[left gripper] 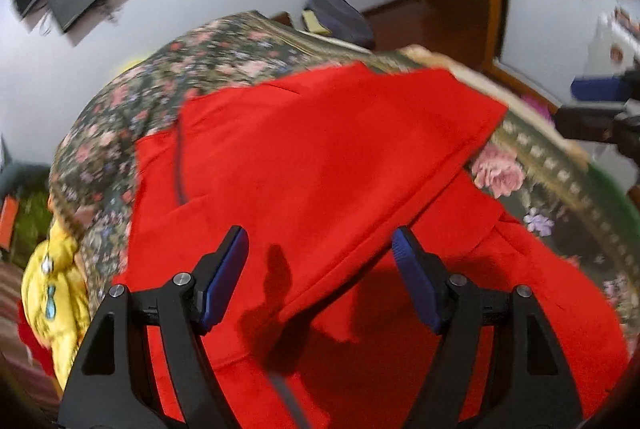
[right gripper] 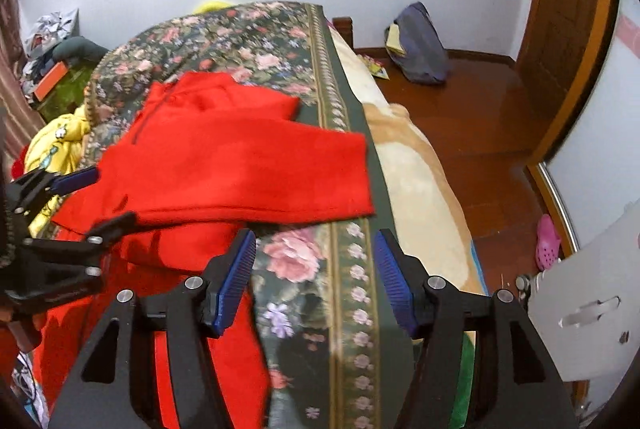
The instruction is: Fold large clothes
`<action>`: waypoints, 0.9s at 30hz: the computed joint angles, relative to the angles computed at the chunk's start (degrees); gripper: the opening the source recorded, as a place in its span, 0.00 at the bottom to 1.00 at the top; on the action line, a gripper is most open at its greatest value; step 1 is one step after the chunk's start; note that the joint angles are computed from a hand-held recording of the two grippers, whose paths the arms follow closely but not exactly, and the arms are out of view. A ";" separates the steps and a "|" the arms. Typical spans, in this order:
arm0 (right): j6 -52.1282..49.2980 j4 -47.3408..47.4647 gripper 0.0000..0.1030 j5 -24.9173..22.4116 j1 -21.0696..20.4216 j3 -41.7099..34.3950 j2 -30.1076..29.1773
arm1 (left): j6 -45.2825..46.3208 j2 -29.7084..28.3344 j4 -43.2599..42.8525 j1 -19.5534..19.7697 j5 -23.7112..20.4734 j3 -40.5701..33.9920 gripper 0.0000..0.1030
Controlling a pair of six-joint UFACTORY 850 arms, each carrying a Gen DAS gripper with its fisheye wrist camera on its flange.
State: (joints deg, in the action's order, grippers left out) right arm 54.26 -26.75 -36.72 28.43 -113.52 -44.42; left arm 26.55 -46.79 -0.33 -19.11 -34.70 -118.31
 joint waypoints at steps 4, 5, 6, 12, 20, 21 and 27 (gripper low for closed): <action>-1.55 1.42 0.56 0.88 -0.42 1.88 0.76 | -6.11 -1.61 9.58 -1.83 3.96 0.03 0.71; -1.84 1.61 0.56 0.97 -0.40 2.17 0.86 | -7.25 -1.59 10.43 -1.92 5.34 0.46 0.70; -2.20 1.80 0.56 1.05 -0.41 2.37 0.88 | -6.56 -1.82 8.89 -1.80 5.81 0.26 0.64; -5.10 3.24 0.56 1.26 -0.47 2.93 0.63 | -9.04 -4.45 5.69 -0.55 2.39 -5.25 0.21; -7.62 5.61 0.56 2.78 0.02 0.47 -0.85 | -11.45 -2.36 -7.06 4.88 2.77 -7.79 0.06; -7.65 5.39 0.56 2.47 0.16 -0.33 -1.37 | -11.19 -1.44 -9.21 5.91 3.19 -7.14 0.06; -9.38 3.41 0.56 0.28 1.73 -5.04 -4.56 | -11.12 2.38 -12.05 10.61 4.57 -1.17 0.06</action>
State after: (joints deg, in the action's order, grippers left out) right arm 44.87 -23.35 -36.44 30.16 -118.56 -48.97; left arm 15.43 -44.41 -12.38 -8.50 -30.14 -119.47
